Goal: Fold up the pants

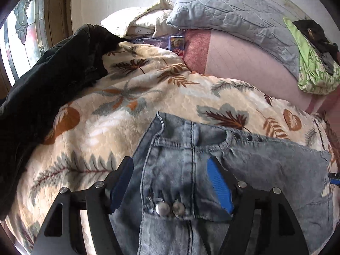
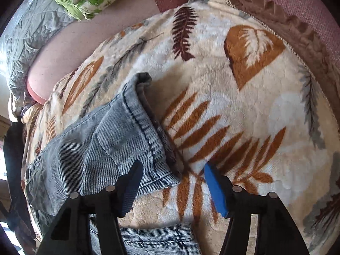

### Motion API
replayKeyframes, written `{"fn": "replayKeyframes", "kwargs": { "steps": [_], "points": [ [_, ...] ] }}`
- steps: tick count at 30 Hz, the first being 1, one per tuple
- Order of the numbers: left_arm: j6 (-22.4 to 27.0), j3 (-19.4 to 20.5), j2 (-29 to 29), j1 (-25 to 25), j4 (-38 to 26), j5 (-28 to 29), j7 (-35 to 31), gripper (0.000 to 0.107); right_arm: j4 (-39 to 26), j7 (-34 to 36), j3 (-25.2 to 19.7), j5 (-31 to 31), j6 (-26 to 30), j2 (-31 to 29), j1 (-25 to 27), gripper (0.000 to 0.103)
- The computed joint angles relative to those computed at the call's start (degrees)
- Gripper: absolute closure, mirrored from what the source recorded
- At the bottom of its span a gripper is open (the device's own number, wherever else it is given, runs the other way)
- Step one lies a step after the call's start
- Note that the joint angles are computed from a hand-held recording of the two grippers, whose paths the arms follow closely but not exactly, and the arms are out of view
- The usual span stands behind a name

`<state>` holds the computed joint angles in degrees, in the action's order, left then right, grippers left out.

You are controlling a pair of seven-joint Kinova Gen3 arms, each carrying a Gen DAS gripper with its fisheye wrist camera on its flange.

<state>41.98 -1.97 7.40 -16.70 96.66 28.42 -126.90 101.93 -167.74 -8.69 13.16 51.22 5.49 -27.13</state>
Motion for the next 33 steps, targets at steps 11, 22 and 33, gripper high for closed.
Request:
{"fn": "replayKeyframes", "kwargs": {
  "steps": [11, 22, 33],
  "points": [
    [-3.12, -18.15, -4.43, 14.57, 11.17, 11.73, -12.88, 0.035, -9.97, -2.40, -3.25, 6.80, 17.25, -0.25, -5.68, 0.087],
    [-4.85, -16.44, -5.21, 11.13, 13.03, 18.61, -18.99, 0.035, -9.97, -7.98, 1.24, 10.89, 22.83, 2.96, -14.31, 0.056],
    [1.13, -23.26, 4.22, 21.17, 5.19, 1.82, -2.22, 0.018, -13.59, -5.90, -0.94, 7.43, 17.71, 8.98, -13.96, 0.030]
  ]
}}
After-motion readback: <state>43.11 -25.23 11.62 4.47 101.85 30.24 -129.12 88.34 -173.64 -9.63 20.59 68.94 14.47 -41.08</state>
